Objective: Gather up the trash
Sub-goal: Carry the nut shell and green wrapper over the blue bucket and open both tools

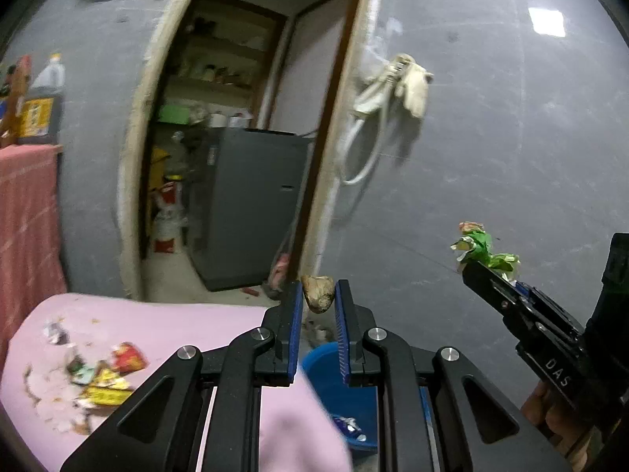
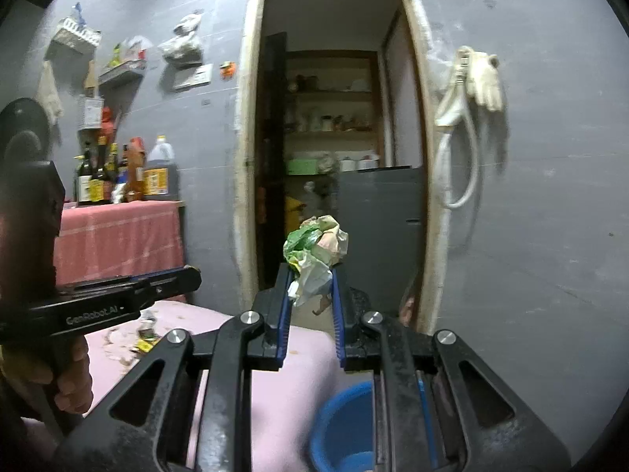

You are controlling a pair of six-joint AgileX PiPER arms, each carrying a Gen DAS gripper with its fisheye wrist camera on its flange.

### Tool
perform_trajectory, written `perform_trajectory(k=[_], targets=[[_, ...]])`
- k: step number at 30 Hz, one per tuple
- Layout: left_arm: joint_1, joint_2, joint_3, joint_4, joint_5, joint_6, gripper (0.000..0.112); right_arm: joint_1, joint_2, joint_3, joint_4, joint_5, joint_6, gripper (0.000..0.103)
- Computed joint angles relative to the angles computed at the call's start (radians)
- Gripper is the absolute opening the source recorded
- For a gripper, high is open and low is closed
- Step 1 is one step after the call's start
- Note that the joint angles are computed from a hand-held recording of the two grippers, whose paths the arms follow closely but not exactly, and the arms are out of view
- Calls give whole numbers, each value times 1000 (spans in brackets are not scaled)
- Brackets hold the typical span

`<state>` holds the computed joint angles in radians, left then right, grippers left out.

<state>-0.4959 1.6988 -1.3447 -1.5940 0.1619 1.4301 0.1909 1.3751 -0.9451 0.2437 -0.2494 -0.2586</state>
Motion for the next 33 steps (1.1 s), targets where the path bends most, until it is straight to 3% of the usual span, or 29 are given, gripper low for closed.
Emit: perform_trajectory(k=[9,13,18,23,33], targets=[[-110,195,-228,581,15,-575,13,-216,-25,90,-409,-4,426,19],[-138,296,-357,892,79,-896,13,-302,-7,116,-608,-23,635,19],[-153,440,-558,1136,218,-1158,13,-371,62,105,-808,-32,848,19],[-165,561,-720,1258,345,-1303,13,-389,139,72,-935,-11,985,21],[-152,762,-983,1335,554,-1426,16,-404,293,-15,-1272,27,1356,22]])
